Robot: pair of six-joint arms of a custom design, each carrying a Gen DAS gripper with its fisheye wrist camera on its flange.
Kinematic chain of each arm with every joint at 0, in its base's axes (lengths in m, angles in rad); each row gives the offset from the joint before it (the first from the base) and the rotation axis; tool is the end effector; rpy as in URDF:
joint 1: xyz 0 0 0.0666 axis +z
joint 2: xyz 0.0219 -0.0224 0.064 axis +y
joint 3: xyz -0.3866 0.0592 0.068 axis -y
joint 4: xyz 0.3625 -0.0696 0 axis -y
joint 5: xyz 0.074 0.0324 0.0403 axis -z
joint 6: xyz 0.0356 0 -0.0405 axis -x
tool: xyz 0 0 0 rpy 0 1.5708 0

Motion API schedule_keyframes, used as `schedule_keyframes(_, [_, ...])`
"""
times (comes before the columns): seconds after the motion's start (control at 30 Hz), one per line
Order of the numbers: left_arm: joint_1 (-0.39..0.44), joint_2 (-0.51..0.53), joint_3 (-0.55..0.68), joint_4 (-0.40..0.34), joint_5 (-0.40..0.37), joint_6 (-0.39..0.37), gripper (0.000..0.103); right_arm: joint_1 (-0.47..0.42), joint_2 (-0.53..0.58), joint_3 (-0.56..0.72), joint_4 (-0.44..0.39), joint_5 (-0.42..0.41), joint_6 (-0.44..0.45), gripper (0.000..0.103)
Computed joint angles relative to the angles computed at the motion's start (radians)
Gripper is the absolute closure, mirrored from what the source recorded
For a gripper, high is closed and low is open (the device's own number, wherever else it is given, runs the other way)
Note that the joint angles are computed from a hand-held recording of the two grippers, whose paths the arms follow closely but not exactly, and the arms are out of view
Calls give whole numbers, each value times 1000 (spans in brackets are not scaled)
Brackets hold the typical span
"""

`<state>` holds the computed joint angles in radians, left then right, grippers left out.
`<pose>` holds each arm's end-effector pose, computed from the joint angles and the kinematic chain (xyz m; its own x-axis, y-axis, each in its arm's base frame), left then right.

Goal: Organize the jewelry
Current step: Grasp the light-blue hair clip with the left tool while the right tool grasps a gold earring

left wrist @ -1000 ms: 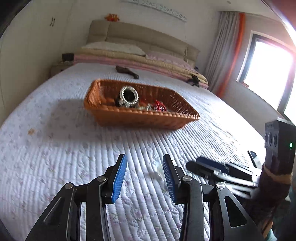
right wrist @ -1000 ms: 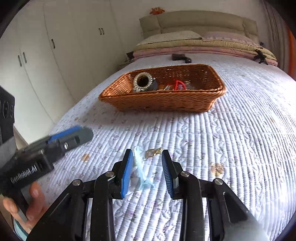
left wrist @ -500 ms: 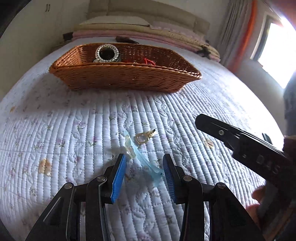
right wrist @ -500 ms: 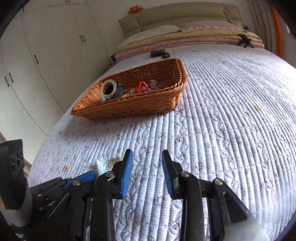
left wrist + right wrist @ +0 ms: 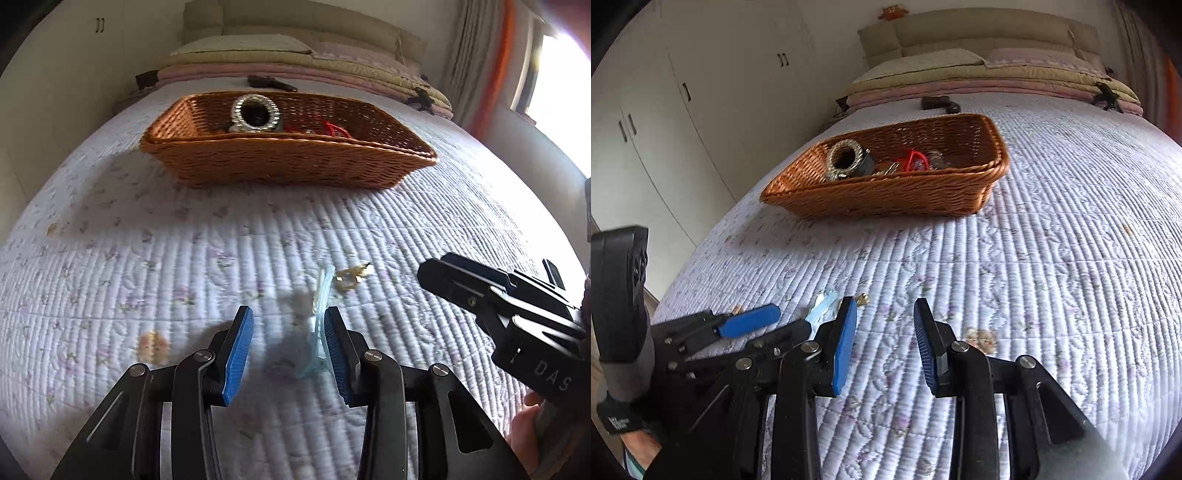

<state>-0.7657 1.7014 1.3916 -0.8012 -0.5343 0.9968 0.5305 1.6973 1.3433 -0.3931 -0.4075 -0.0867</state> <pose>0.3952 -0.3553 0.3007 -0.7148 -0.3153 -0.6242 -0.3071 0.9435 -0.1249 0.4729 0.2933 0.3072 -0.6459 -0.2867 -0.7076 -0.6619 0.6722 0.3318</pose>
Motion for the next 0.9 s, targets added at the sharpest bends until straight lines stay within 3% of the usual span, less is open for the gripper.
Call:
schedule_keyframes(0.2, [21, -29, -47, 77, 57, -69, 63, 24, 27, 27, -41, 36, 24, 68])
schedule_keyframes(0.33, [17, -21, -39, 115, 97, -111, 62, 13, 34, 30, -42, 17, 2, 68])
schedule_keyframes(0.5, [17, 16, 12, 68, 94, -135, 63, -4, 37, 28, -34, -15, -27, 68])
schedule_keyframes(0.53, [13, 20, 18, 59, 88, -135, 66, -6, 34, 25, -30, -19, -28, 68])
schedule_keyframes(0.57, [9, 25, 25, 46, 74, -133, 83, -7, 33, 23, -26, -21, -28, 68])
schedule_keyframes(0.6, [8, 26, 27, 40, 71, -131, 90, -5, 32, 22, -25, -20, -26, 68])
schedule_keyframes(0.7, [12, 2, -6, 76, 82, -122, 92, 6, 25, 18, -21, 2, -10, 68])
schedule_keyframes(0.8, [10, -23, -22, 38, 31, -86, 92, 30, 17, 16, -24, 62, 14, 68])
schedule_keyframes(0.9, [18, -61, -59, 17, 0, -46, 92, 47, 22, 30, -42, 58, 4, 68])
